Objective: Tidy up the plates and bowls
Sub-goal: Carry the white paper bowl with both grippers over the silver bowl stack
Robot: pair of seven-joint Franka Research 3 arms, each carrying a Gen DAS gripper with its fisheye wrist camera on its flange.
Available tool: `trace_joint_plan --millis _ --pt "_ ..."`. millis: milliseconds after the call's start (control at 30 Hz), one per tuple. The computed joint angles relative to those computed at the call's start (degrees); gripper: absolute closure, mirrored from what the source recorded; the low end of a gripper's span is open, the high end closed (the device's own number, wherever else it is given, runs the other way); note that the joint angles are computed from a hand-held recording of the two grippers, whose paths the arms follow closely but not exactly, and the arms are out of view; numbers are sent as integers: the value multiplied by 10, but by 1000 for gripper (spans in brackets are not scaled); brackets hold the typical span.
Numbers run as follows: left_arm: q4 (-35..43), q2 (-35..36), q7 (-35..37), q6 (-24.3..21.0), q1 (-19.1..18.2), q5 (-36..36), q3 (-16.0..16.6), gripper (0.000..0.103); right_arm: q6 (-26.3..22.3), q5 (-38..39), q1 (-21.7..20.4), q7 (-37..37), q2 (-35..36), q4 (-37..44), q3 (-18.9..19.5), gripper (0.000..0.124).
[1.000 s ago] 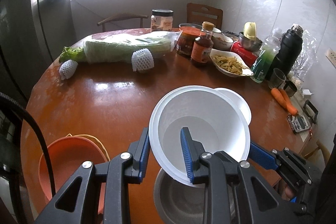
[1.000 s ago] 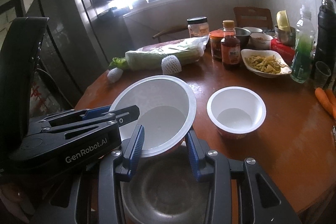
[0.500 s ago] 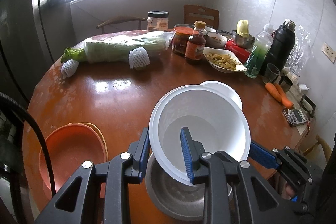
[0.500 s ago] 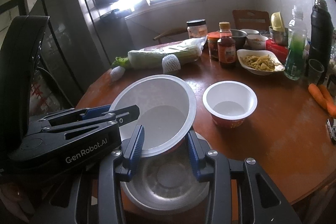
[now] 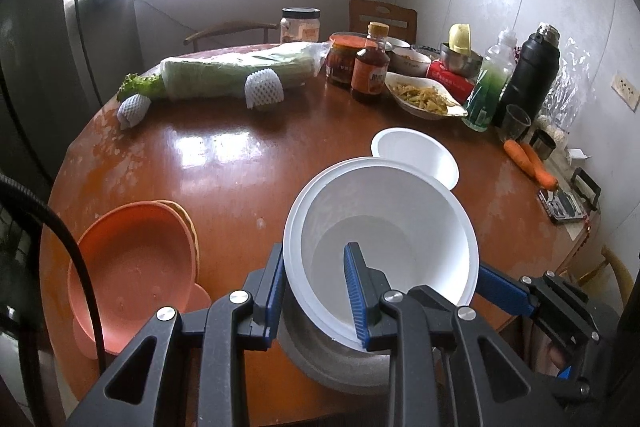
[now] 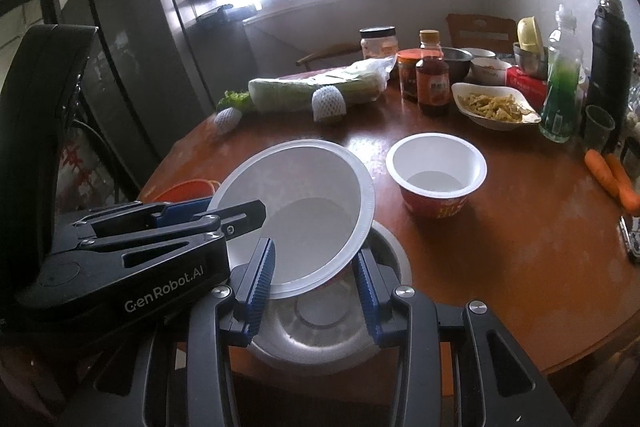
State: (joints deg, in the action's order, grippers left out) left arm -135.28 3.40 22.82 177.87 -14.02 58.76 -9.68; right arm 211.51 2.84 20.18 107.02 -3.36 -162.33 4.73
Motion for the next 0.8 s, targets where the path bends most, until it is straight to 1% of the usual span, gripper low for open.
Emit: trace_joint_plan --millis 267,600,800 --pt "1 17 33 -2 -8 -33 0 74 -9 5 0 -1 6 -4 2 82" --pt "11 42 64 -15 -27 -66 9 74 -10 -58 -21 43 33 3 -7 82" --pt "17 51 73 -22 -38 -76 14 74 -8 -79 -35 57 43 5 -4 82"
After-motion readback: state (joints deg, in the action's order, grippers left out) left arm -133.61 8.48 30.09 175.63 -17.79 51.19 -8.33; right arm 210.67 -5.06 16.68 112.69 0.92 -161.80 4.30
